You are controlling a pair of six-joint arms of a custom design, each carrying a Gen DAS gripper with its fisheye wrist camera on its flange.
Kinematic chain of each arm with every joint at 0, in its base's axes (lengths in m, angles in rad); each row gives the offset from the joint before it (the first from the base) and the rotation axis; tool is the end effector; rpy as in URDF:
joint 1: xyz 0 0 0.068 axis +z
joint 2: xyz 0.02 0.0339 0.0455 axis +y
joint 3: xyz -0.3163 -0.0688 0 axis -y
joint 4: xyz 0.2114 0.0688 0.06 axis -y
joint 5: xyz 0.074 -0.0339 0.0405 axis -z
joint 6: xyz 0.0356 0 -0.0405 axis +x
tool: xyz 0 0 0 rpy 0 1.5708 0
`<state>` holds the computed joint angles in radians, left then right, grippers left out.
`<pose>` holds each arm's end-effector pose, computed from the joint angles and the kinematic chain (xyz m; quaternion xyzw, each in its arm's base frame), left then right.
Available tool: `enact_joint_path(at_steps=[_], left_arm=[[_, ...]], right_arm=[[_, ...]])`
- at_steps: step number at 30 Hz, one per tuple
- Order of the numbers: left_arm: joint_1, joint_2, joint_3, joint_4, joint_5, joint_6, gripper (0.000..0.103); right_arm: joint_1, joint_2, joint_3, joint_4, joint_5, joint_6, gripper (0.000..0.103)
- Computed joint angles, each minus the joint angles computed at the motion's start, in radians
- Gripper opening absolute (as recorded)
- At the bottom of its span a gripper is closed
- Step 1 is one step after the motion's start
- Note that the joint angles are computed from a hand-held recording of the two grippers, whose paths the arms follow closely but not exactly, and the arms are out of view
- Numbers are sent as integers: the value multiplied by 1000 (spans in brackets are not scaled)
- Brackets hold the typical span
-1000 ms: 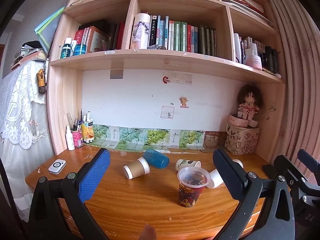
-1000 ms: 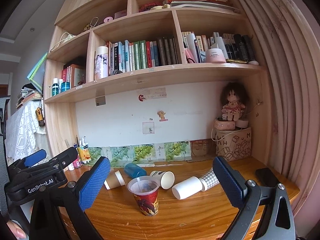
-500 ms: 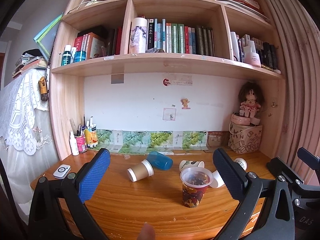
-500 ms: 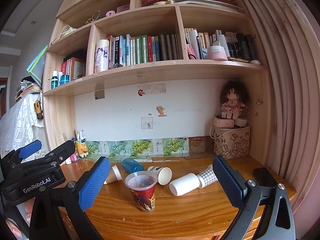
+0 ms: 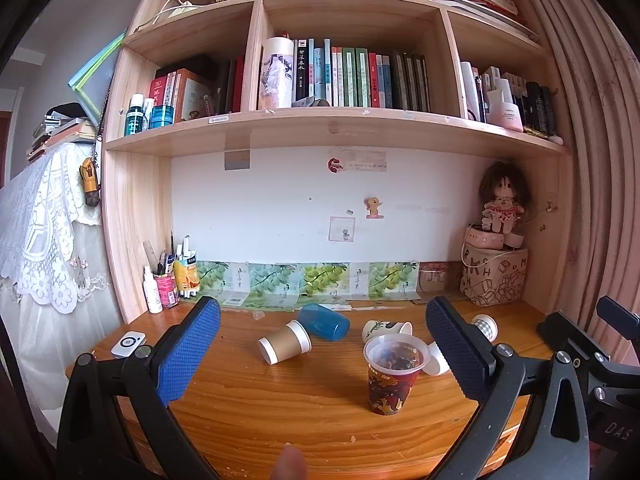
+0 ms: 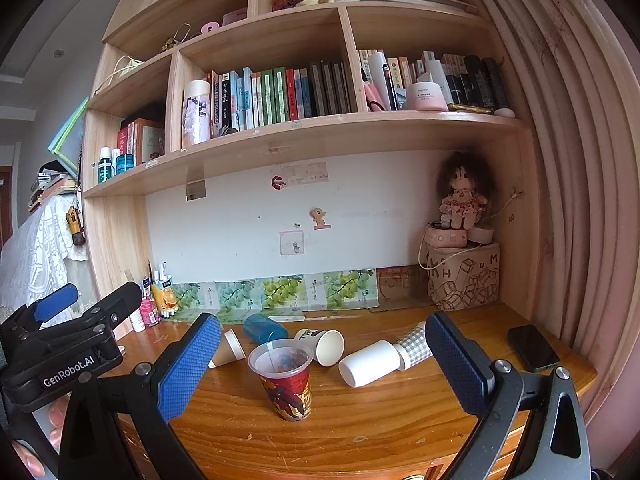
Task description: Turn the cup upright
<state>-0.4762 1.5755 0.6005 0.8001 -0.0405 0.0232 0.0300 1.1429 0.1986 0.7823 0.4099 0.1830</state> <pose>0.2652 -0.1352 0.2694 0.1767 0.7455 -0.1292 0.6296 0.1669 -0.0092 0.2480 0.1884 0.7338 -0.0868 0.6469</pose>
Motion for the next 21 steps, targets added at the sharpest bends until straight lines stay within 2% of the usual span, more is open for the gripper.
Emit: enact_joint_path(at_steps=[10, 21], left_arm=[[-12, -6, -7, 15, -25, 5, 103], [6, -24, -16, 30, -10, -21, 103]], right_arm=[[-6, 17, -7, 12, -13, 9, 103], [-13, 14, -15, 14, -28, 25, 103]])
